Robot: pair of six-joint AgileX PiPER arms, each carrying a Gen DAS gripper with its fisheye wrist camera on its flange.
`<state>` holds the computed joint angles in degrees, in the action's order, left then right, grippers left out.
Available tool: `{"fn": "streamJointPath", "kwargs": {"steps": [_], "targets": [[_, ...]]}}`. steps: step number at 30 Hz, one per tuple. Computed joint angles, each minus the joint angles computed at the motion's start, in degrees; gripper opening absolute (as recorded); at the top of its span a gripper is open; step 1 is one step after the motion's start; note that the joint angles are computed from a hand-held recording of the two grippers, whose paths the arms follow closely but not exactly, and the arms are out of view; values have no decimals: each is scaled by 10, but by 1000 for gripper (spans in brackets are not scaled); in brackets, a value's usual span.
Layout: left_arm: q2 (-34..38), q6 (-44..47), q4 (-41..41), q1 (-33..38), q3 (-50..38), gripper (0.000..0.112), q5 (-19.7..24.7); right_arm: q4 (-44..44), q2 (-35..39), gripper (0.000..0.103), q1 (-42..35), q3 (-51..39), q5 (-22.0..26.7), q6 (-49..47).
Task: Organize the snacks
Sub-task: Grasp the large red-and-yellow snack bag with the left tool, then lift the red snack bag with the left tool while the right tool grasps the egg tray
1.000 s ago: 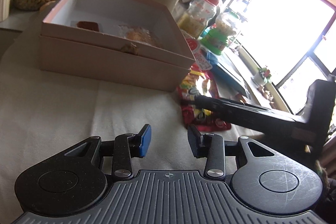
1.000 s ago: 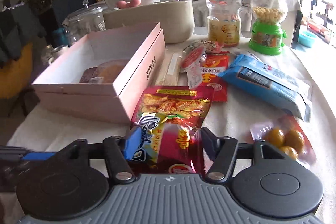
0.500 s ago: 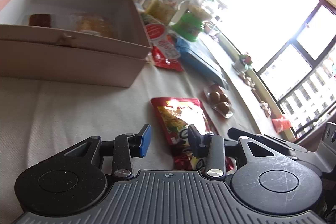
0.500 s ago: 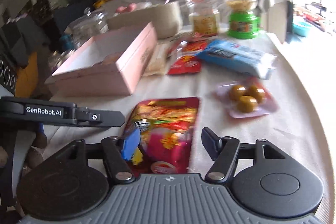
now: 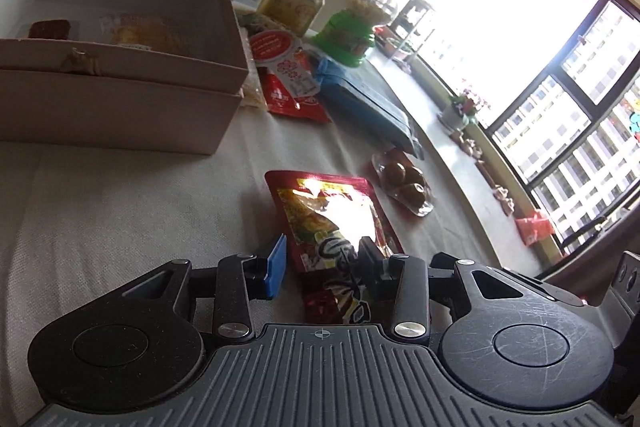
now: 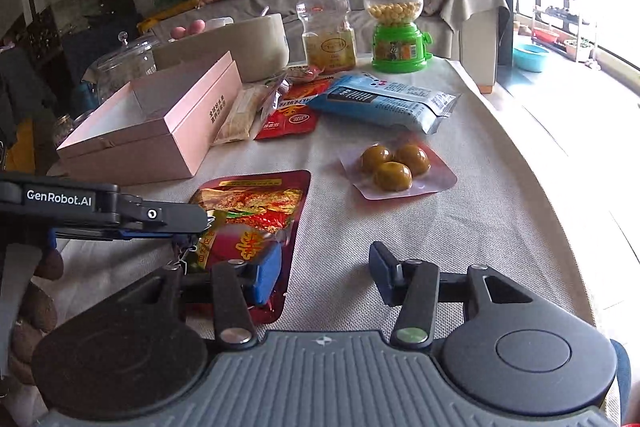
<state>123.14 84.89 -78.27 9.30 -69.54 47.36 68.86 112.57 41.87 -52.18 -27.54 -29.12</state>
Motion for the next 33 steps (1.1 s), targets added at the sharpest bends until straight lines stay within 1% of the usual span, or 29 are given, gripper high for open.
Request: {"fn": "streamJointPath", "kwargs": {"steps": [2, 3, 4, 6, 8, 9, 10, 11, 13, 14, 16, 20, 23, 26, 28, 29, 30, 31, 32, 33], "targets": [[-9, -23, 24, 3, 0, 44, 23, 3, 0, 49, 5, 3, -8, 3], [-18, -14, 19, 4, 10, 44, 26, 9, -1, 49, 7, 3, -11, 1], [-29, 4, 7, 5, 23, 44, 31, 11, -2, 49, 7, 5, -12, 3], [-46, 42, -19, 11, 44, 44, 54, 18, -8, 49, 14, 13, -18, 9], [-52, 94, -56, 16, 64, 44, 81, 22, -12, 49, 20, 21, -23, 15], [-52, 114, -69, 15, 70, 45, 87, 21, -14, 49, 24, 25, -25, 20], [-50, 123, -75, 11, 72, 45, 86, 21, -15, 49, 28, 31, -30, 25], [-46, 109, -65, 3, 66, 46, 79, 17, -17, 49, 32, 36, -34, 31], [-38, 88, -54, -14, 58, 51, 53, 18, -18, 49, 44, 47, -48, 36], [-35, 84, -52, -21, 56, 56, 39, 18, -17, 49, 50, 51, -55, 38], [-24, 70, -49, -33, 44, 57, 17, 11, -16, 49, 59, 60, -69, 47], [-9, 38, -20, -43, 26, 57, -3, 1, -12, 49, 68, 67, -87, 66], [-19, 50, -22, -34, 36, 57, 18, -14, -12, 48, 68, 72, -92, 86], [-31, 69, -41, -15, 47, 55, 69, -22, -12, 48, 67, 75, -94, 97], [-40, 76, -44, -14, 52, 55, 86, -25, -12, 48, 67, 77, -95, 103], [-44, 78, -43, -18, 54, 55, 78, -22, -12, 48, 69, 77, -96, 101], [-50, 74, -43, -26, 57, 55, 58, -20, -11, 48, 69, 76, -96, 99], [-52, 54, -37, -37, 57, 55, 29, -17, -11, 48, 70, 75, -96, 96], [-49, 14, -18, -49, 46, 54, 1, -15, -11, 48, 71, 76, -96, 93], [-40, -33, 10, -57, 29, 53, -14, -14, -11, 48, 72, 77, -98, 93]]}}
